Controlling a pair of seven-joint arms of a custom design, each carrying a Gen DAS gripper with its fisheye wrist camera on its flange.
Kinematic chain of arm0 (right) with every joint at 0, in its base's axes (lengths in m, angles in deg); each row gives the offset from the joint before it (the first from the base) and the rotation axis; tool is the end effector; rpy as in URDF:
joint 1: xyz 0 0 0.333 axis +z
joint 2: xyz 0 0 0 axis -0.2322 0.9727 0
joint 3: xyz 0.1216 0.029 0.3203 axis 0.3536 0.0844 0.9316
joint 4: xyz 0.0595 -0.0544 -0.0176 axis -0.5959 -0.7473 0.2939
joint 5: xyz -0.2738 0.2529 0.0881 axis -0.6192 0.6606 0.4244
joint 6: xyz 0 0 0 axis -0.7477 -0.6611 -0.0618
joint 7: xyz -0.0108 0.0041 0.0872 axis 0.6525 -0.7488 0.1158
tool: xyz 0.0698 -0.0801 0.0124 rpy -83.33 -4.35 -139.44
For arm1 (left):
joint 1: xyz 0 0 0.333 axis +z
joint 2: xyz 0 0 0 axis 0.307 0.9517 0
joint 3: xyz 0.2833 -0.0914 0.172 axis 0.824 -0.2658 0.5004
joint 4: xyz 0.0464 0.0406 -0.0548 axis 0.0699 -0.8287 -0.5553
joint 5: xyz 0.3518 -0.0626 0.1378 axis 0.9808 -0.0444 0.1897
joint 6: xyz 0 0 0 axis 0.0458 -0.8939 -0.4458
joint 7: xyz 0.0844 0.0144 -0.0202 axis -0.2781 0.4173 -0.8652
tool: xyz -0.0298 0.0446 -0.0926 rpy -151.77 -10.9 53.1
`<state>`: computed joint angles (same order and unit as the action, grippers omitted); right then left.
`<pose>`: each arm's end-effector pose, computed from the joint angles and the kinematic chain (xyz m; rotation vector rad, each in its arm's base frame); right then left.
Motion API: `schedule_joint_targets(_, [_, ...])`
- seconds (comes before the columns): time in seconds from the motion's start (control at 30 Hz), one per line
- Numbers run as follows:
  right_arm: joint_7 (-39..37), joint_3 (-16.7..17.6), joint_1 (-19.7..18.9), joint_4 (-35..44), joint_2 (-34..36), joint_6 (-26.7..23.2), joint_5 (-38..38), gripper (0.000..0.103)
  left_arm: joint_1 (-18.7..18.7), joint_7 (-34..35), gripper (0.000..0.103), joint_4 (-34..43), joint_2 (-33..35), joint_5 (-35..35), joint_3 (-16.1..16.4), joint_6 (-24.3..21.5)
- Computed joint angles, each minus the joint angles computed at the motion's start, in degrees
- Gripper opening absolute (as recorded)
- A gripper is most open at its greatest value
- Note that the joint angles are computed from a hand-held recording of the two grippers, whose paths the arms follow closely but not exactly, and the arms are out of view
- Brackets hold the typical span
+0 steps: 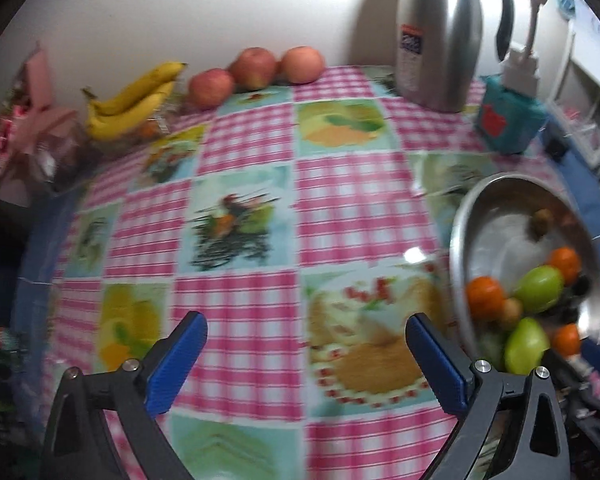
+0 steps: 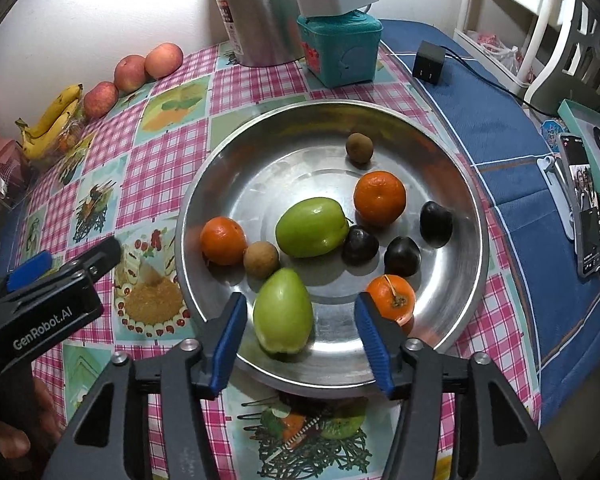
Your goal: Organize fruits
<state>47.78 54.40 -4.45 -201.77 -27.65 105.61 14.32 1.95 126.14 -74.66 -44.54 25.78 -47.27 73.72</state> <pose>0.5220 0.0856 0.5023 -1.5366 2.4145 -0.3233 0.6189 -0.2535 0.5034 -1.5651 2.2439 -0.3498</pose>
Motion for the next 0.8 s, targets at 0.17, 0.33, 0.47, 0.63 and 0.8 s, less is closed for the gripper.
schedule_joint_targets(0.17, [2.56,0.78,0.10,-0.99,-0.57,1.25,-3.11,0.085,-0.53,-6.54,0.101,-1.38,-1.79,5.35,1.65,-2.22])
schedule_joint_targets(0.33, [3.18,1.33,0.74,-2.30,-1.42,3.01,-5.66,0.085,0.02,-8.44,0.101,-3.40,-4.48,10.08,0.98,-6.43])
schedule_joint_targets(0.47, [4.80,1.84,1.07,-3.25,-2.46,3.09,-7.41,0.089,1.83,-6.12,0.101,-6.02,-7.21,8.38,-0.27,-7.47])
schedule_joint_targets(0.63, [6.25,2.41,1.65,-4.84,-4.29,2.36,-8.62,0.089,3.83,-4.95,0.101,-10.19,-11.43,6.67,-1.24,-6.32])
schedule_joint_targets(0.8, [8.51,3.35,1.98,-6.21,-6.55,0.95,-11.48,0.089,5.71,-3.16,0.101,-14.68,-15.17,4.66,-2.14,-5.51])
